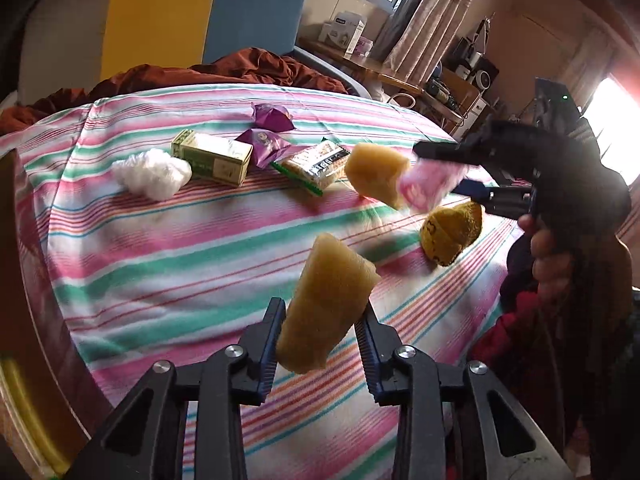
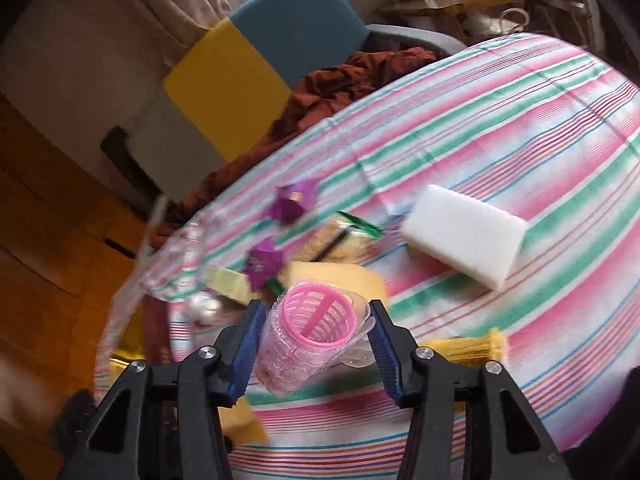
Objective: Organize objects
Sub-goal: 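Grasp another yellow sponge with left gripper while right gripper grasps pink hair roller, then carry the sponge and pink roller into the gold box with both grippers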
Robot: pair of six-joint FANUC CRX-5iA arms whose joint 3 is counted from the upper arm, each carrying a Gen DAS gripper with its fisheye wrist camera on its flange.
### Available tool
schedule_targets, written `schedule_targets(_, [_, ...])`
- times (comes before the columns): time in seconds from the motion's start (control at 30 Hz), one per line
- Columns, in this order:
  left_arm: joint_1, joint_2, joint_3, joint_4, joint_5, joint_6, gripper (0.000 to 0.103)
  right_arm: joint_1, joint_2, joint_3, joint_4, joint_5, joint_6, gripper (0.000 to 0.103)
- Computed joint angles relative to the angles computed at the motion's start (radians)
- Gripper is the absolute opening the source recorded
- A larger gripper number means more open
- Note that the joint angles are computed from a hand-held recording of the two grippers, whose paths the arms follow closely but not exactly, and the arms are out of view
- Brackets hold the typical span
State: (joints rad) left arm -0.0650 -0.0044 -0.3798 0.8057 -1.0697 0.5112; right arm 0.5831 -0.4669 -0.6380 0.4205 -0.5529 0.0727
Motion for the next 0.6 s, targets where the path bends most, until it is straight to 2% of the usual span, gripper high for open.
schedule_targets(0.03, [0.004,-0.005,-0.004,-0.008,-0.001,0.001,0.035,-0.016,-0.030,-0.020,-0.062,0.102,0.043,0.052])
schedule_targets(0.07, [0.007,-0.008,-0.006,-0.013,-0.004,0.005,0.034,-0.017,-0.054,-0.039,-0.073,0.152,0.056,0.052])
schedule_targets(0.1, [0.013,-0.013,-0.008,-0.019,-0.011,0.016,0.033,-0.010,-0.055,-0.046,-0.030,0.150,0.025,0.052])
schedule_targets(0.13, [0.016,-0.014,-0.008,-0.024,-0.014,0.023,0.033,0.001,-0.033,-0.046,0.064,0.095,-0.051,0.052])
schedule_targets(0.17, [0.019,-0.018,-0.011,-0.025,-0.012,0.024,0.033,0.012,-0.001,-0.028,0.107,0.016,-0.079,0.052])
schedule_targets(0.2, [0.020,-0.023,-0.013,-0.026,-0.009,0.025,0.033,0.019,0.008,-0.012,0.097,-0.011,-0.079,0.052])
schedule_targets(0.27, [0.024,-0.033,-0.018,-0.020,-0.006,0.020,0.033,0.018,-0.008,-0.020,0.082,0.037,-0.051,0.052])
schedule_targets(0.6, [0.063,-0.073,-0.035,0.014,-0.012,0.001,0.032,0.041,0.032,0.041,-0.006,-0.074,0.069,0.052])
